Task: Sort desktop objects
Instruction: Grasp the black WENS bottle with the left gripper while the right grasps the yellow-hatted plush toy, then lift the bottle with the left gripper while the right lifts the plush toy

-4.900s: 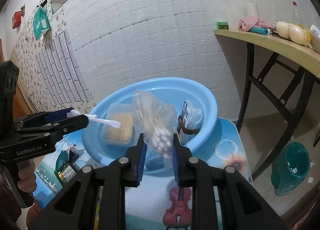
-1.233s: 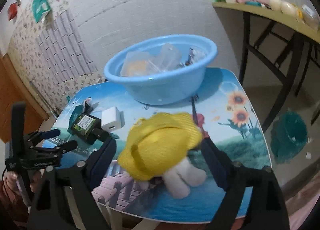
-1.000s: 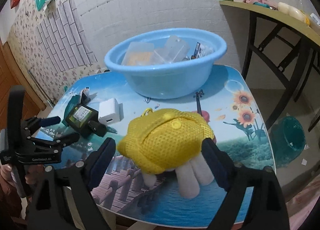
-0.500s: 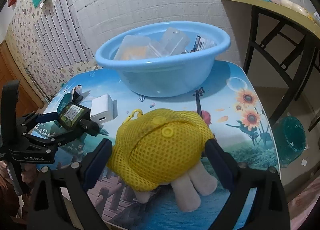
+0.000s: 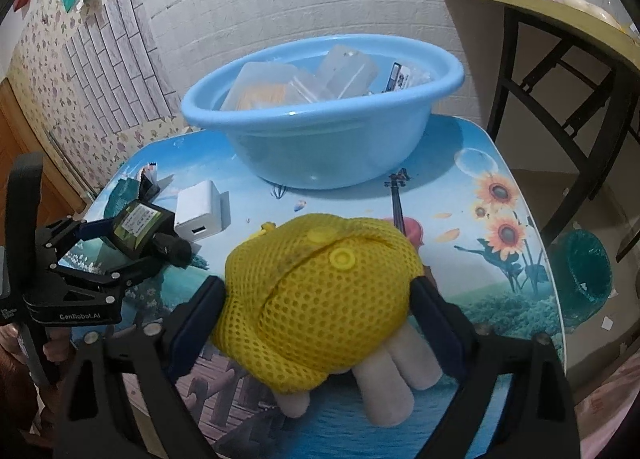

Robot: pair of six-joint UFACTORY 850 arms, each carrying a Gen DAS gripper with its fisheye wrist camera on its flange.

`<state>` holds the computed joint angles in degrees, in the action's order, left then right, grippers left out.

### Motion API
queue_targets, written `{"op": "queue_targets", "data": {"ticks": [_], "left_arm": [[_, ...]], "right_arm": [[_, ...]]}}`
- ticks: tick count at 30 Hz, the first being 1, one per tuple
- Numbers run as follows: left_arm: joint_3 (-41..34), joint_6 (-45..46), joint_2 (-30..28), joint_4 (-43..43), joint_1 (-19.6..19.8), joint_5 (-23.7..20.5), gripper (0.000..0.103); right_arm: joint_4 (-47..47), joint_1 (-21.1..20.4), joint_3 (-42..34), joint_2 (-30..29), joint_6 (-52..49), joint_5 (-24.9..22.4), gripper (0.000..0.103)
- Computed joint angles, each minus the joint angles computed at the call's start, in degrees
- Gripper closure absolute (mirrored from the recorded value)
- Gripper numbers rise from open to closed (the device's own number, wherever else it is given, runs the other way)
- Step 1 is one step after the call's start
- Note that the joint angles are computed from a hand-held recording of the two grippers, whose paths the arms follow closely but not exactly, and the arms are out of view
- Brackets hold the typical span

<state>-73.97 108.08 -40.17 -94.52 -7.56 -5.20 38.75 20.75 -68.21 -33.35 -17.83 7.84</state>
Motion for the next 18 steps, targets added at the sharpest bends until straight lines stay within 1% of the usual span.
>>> {"op": "queue_targets", "data": {"ticks": [5, 9, 12, 18], "left_arm": [[1.2, -5.8, 1.1, 5.3, 0.6, -1.9, 0.013], [3.1, -4.5, 2.5, 3.9, 0.7, -2.1, 0.013], [4.8, -0.6, 3.7, -0.2, 0.8, -2.2, 0.013], [9.2, 13.9, 6.9, -15.1, 1.7, -3.0, 0.013]], "right_arm": [[-9.9, -0.7, 0.5, 0.6, 11.2, -1.2, 0.022], [-16.6, -0.5, 1.6, 1.5, 17.9, -0.8, 0.023], [-17.5, -0.2, 2.6, 2.3, 18.7, 0.1, 0.023], [-14.5, 0.4, 4.6, 4.3, 16.3, 1.9, 0.023]]}}
